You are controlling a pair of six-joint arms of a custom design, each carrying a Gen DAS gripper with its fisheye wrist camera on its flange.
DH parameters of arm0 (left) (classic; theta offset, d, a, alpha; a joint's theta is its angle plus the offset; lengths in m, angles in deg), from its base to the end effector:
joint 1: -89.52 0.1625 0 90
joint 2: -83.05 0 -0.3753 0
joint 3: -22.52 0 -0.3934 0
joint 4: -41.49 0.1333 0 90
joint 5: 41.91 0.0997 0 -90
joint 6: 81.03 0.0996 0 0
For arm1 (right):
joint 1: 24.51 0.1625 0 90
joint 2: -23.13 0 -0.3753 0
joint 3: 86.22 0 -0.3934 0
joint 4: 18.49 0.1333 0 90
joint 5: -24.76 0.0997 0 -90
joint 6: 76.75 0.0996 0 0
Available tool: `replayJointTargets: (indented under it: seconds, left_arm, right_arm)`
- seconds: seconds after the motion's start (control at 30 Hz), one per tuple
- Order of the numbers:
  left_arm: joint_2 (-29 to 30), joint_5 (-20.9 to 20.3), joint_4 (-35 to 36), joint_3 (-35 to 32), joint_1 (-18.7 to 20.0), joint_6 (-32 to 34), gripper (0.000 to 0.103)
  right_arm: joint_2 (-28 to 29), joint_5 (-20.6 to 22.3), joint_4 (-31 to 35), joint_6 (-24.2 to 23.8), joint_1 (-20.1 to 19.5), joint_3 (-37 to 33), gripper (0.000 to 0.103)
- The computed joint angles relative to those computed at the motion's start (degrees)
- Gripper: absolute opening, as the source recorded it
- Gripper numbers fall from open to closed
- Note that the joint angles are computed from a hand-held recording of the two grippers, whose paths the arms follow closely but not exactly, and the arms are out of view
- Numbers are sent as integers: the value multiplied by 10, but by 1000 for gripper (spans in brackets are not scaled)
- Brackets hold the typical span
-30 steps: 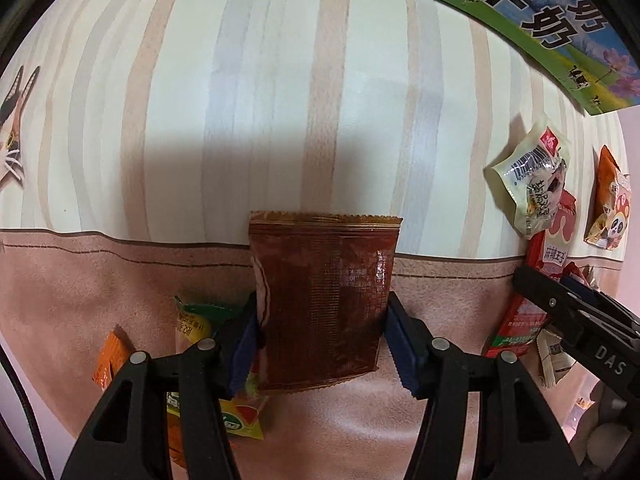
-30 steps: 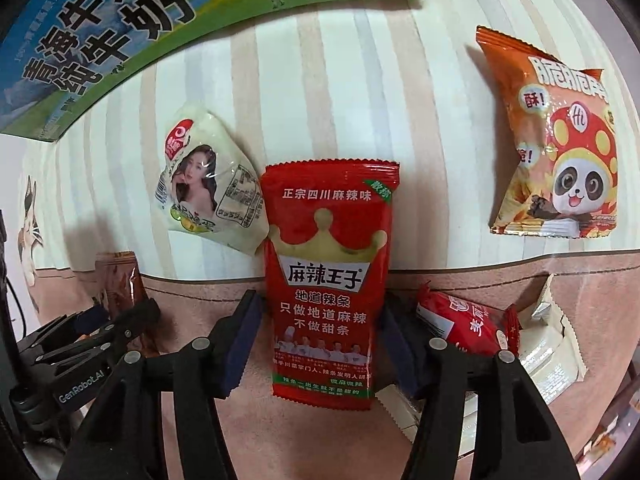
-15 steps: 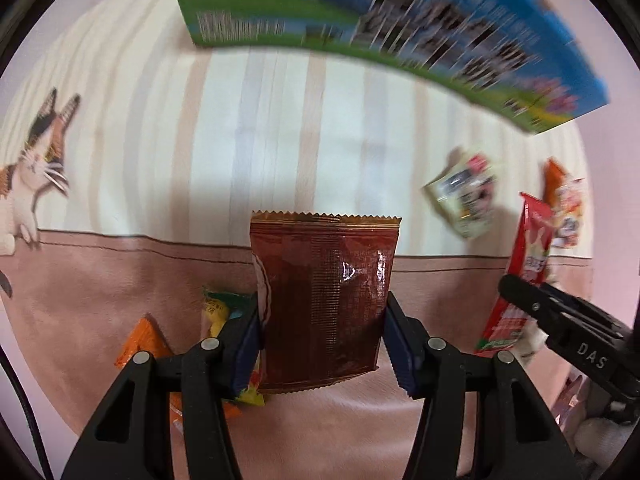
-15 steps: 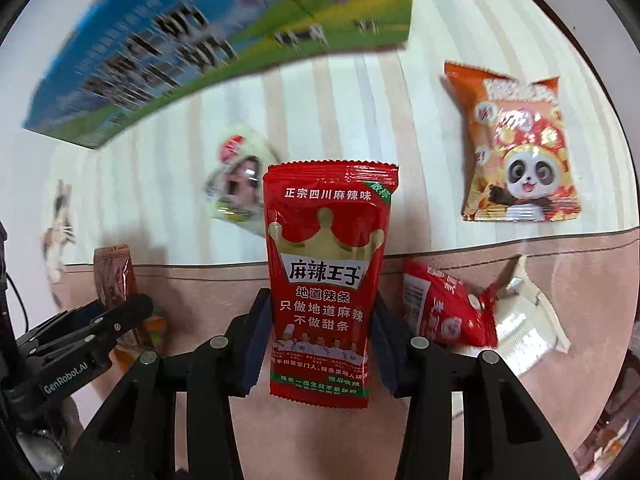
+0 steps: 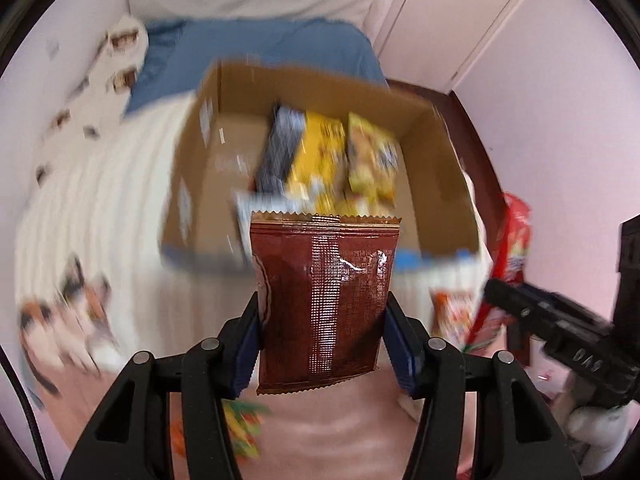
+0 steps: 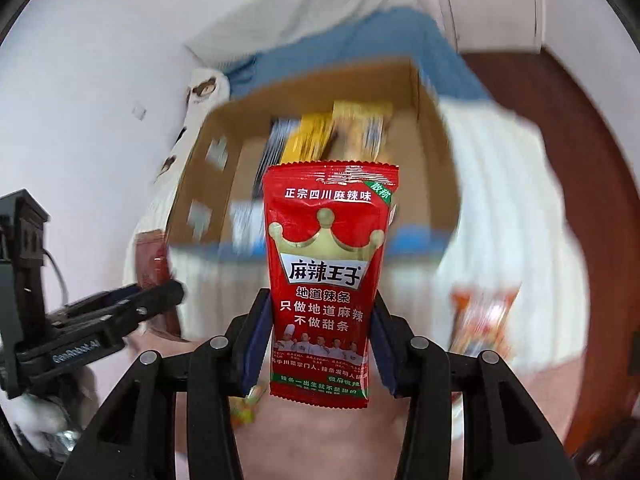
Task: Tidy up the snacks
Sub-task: 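Carry both packets into the cardboard box and open both tools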
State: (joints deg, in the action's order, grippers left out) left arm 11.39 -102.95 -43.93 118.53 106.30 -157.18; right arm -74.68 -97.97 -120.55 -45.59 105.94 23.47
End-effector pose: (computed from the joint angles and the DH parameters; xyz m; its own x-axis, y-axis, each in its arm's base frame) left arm -0.4470 -0.3244 0.2320 -0.8204 -0.0286 -0.5711 0.1731 0.9395 -0.2957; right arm 0.3420 -0.2787 0.3699 -0.8844 -0.0722 0.4610 -0.2234 0.9329 -0.2825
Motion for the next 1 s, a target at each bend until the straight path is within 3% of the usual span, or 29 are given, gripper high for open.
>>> replayJointTargets:
  seconds: [0.1, 0.33, 0.53, 0.6, 0.67, 0.7, 0.77, 1.0]
  left_arm:
    - [40, 32, 30, -55, 43, 29, 53]
    - [93, 67, 95, -138, 126, 71, 53]
    - [135, 77, 85, -174, 183, 105, 53]
    - [146, 68, 70, -182, 203, 122, 55]
    - [149, 56, 44, -179, 218, 139, 66]
    - [149, 56, 36, -176, 222, 142, 81]
    - [154, 64, 40, -177, 224, 140, 95]
    - [144, 62, 21, -153, 212, 134, 95]
  right_arm:
    - [48, -30, -17, -30, -23, -40, 49]
    - [165, -97, -11, -84, -82, -131, 49]
    - [221, -129, -9, -106, -125, -166, 49]
    - [230, -127, 4, -96, -139, -174, 53]
    - [238, -123, 13, -96, -151, -178, 87]
    - [235, -121, 3, -105, -154, -172, 89]
    - [241, -119, -2, -107, -158, -173, 90]
    - [237, -108, -10, -94, -158, -156, 94]
